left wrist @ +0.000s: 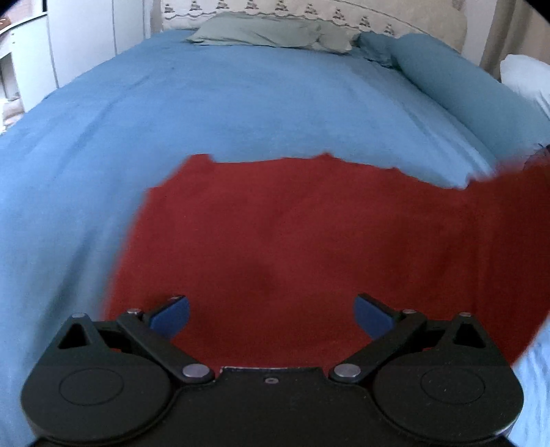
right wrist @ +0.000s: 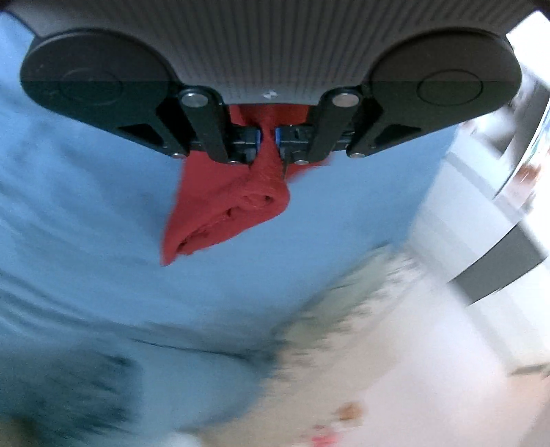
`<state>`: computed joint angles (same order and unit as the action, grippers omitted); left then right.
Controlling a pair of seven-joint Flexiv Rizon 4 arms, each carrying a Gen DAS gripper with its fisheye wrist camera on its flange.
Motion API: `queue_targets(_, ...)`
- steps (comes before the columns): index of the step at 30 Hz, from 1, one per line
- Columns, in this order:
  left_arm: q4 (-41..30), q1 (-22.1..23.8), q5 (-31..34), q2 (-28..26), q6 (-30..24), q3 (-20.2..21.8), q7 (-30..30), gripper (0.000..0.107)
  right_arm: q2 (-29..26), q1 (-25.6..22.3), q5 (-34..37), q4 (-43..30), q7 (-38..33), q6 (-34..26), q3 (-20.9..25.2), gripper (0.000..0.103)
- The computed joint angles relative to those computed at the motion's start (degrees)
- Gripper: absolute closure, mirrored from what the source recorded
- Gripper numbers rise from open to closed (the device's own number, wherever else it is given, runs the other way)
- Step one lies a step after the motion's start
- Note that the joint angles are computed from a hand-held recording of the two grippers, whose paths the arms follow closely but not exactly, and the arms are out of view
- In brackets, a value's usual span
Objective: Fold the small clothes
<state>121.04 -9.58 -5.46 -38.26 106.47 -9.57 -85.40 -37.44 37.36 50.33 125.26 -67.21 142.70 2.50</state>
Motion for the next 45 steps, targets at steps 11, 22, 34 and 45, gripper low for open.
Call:
queue_targets(11, 11.25, 20.44, 10.87, 1.52, 3.27, -6.05, 5.07, 0.004, -9.64, 9.69, -28.44, -12.04, -11.27, -20.64, -3.88, 0.082)
queue_targets(22, 14.24, 33.08, 19.95, -0.46, 6.75, -14.67, 5.85, 0.004, -8.42, 9.50, -32.97, -5.38, -8.53, -10.83, -2.49, 0.024)
queue_targets(34, 13.62, 31.71, 20.84, -0.09, 11.26, -14.50, -0.36, 0.004, -9.35, 28.30, 4.31, 0.90, -26.84, -11.98, -14.64, 0.020)
queue_targets(45, 10.29, 23.89, 18.08, 0.05, 10.37, -8.90, -1.92, 0.004, -15.56, 27.77, 8.33, -4.46, -28.88, -13.42, -15.14, 0.053)
